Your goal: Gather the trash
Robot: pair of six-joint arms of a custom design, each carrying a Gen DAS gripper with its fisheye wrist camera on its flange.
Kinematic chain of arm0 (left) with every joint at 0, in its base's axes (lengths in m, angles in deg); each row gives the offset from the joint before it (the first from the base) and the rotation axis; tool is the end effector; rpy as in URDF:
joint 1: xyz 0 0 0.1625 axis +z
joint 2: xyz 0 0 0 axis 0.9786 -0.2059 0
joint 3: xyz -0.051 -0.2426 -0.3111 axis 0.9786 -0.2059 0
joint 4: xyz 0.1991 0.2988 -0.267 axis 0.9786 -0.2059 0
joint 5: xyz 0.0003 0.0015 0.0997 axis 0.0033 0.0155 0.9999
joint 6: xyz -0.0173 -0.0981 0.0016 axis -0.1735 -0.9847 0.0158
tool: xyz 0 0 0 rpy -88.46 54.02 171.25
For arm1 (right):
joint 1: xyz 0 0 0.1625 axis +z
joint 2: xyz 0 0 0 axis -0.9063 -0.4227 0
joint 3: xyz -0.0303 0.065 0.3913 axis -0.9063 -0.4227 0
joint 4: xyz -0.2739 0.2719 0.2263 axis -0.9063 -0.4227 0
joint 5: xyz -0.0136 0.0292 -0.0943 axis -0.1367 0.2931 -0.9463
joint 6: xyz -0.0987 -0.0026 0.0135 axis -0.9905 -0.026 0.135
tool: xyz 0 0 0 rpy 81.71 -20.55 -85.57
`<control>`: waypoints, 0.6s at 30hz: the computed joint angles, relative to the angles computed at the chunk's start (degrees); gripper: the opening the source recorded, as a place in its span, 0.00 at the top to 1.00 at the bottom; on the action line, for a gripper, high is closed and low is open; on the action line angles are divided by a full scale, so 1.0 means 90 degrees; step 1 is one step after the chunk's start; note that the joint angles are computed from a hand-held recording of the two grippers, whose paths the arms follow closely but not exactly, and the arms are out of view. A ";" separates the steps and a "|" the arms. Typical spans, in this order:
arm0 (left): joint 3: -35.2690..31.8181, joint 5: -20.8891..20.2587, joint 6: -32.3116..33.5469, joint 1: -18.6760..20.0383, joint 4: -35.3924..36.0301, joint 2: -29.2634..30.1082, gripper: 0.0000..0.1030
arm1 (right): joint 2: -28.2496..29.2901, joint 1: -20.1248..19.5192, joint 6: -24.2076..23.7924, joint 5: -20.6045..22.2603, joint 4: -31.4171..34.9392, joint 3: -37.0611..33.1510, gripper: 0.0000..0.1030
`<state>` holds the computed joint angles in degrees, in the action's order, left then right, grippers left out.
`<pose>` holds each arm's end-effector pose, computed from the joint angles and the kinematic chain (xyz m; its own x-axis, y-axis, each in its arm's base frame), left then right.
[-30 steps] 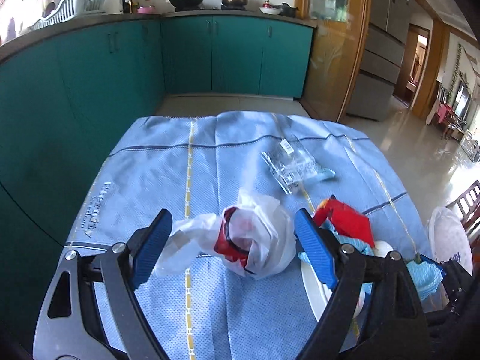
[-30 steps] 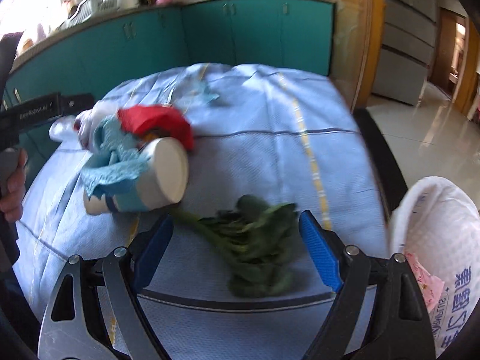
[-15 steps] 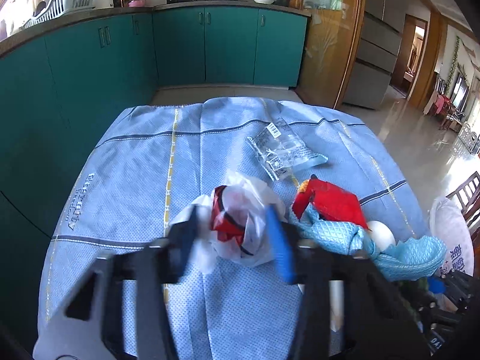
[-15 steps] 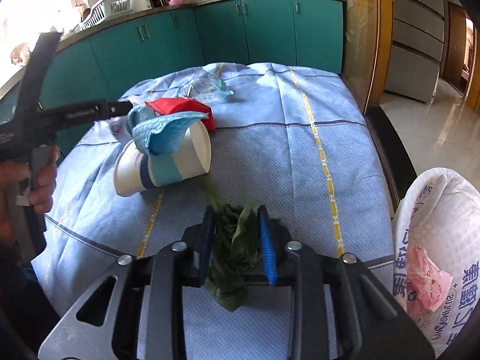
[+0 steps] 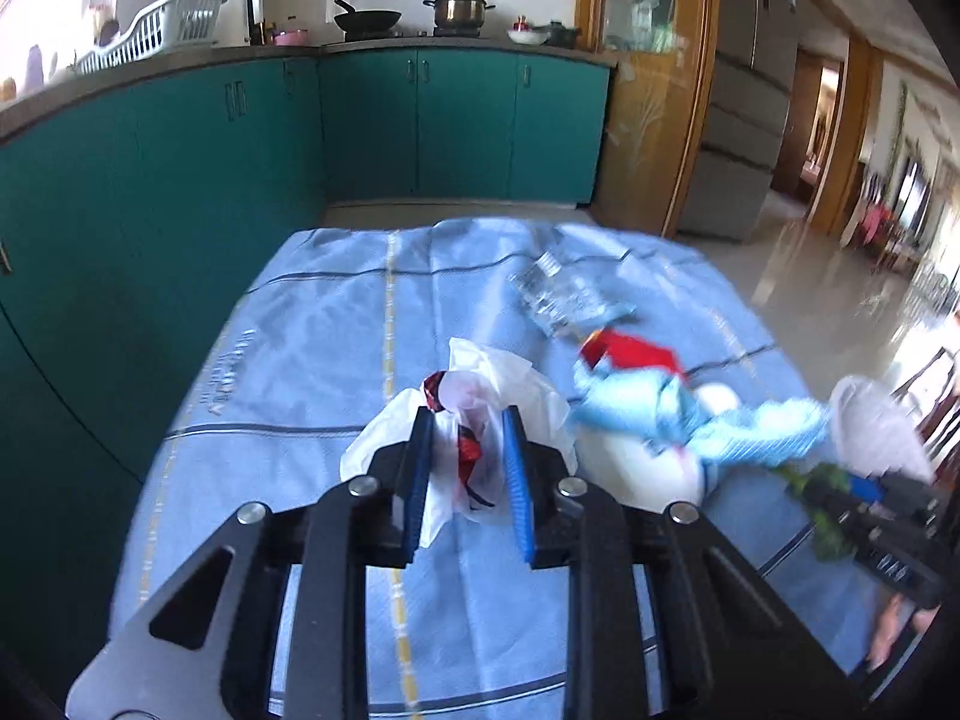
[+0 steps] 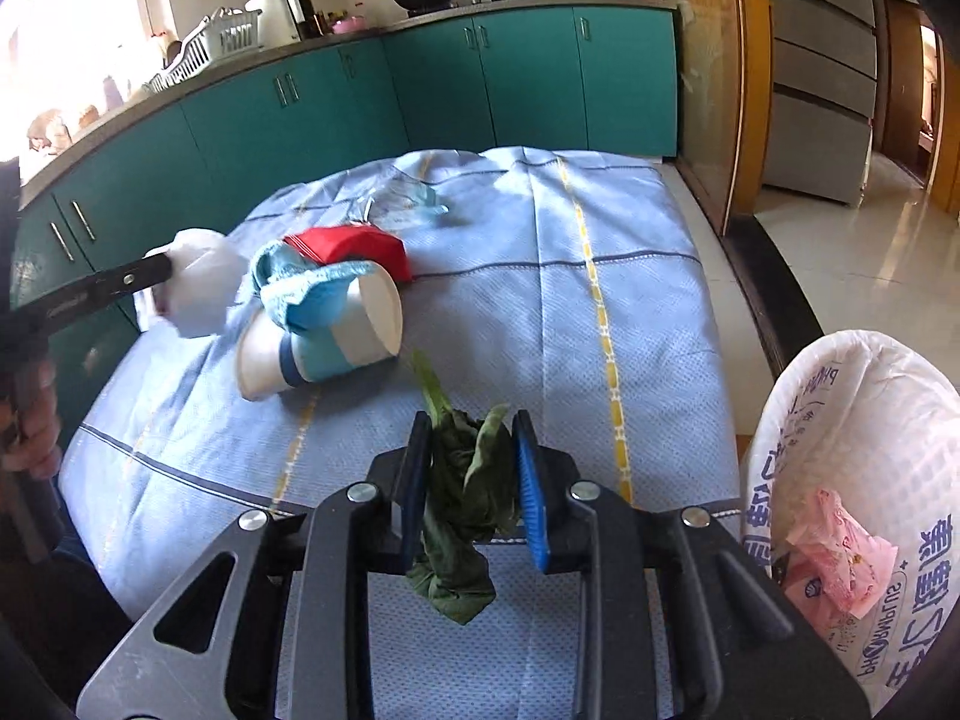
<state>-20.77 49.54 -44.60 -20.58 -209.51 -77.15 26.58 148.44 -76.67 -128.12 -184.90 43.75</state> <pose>-0.2435 -0.7762 0.0547 -0.7065 0.0353 -0.7068 0.5445 0.6651 -0.5111 0.0280 -0.7211 0.2136 -0.7920 -0.2401 0.5614 -0.5276 0.7318 -0.4314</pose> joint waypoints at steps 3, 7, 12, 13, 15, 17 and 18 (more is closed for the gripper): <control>-0.0158 0.0151 -0.0473 0.0066 0.0777 0.0032 0.70 | 0.0057 0.0018 -0.0037 -0.0079 -0.0020 -0.0029 0.73; -0.0186 0.0254 -0.0935 0.0123 0.1002 -0.0002 0.27 | 0.0156 0.0036 -0.0021 -0.0247 -0.0070 -0.0105 0.63; -0.0409 0.0425 -0.0633 0.0112 0.0805 0.0216 0.18 | 0.0263 0.0098 -0.0232 -0.0539 -0.0404 -0.0089 0.39; -0.0561 0.0515 -0.0482 0.0104 0.0831 0.0346 0.17 | 0.0315 0.0124 -0.0322 -0.0651 -0.0533 -0.0096 0.39; -0.0850 0.0667 -0.0260 0.0097 0.0993 0.0573 0.17 | 0.0382 0.0143 -0.0387 -0.0772 -0.0529 -0.0144 0.38; -0.1026 0.0761 -0.0258 0.0097 0.1280 0.0702 0.17 | 0.0438 0.0150 -0.0398 -0.0851 -0.0463 -0.0198 0.38; -0.1067 0.0786 -0.0298 0.0102 0.1404 0.0729 0.17 | 0.0467 0.0155 -0.0425 -0.0891 -0.0458 -0.0215 0.38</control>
<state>-30.37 56.61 -47.29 -19.66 -196.88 -70.59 30.78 149.84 -80.50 -136.14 -189.02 41.81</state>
